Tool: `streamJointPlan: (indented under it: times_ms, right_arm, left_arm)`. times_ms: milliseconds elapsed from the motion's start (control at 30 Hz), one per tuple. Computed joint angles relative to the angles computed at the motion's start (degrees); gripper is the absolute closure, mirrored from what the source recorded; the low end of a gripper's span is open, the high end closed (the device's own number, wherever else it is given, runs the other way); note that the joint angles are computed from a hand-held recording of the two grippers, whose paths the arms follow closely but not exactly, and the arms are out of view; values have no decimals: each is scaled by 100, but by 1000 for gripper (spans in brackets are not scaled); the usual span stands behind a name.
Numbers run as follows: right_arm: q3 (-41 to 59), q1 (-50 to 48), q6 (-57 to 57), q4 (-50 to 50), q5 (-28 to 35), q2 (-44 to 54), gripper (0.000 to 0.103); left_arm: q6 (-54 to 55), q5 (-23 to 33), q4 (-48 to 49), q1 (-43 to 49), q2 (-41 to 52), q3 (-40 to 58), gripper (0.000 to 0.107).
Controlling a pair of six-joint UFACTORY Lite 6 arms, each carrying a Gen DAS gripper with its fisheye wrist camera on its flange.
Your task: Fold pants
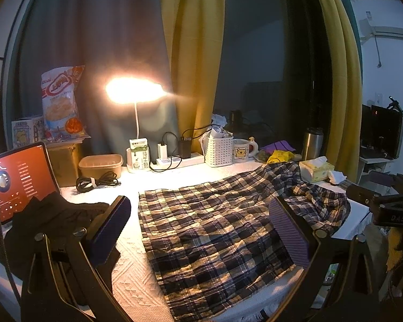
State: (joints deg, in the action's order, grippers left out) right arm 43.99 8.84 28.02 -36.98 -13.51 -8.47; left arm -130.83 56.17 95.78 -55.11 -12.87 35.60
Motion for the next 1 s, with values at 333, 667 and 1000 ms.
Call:
streamJointPlan:
  times_ms: [333,667,1000]
  right_arm:
    - [12,-1,48,-47,6,0,0]
    - [24,8,40,-29,10,13,0]
    - [10,8,21,-9,0,11,0]
  left_arm:
    - [7,47,-10,-25,59,13,6]
    - [-21,60,-4,-26,58,-18,6]
    - [-30,53,22,-13,51,-31,6]
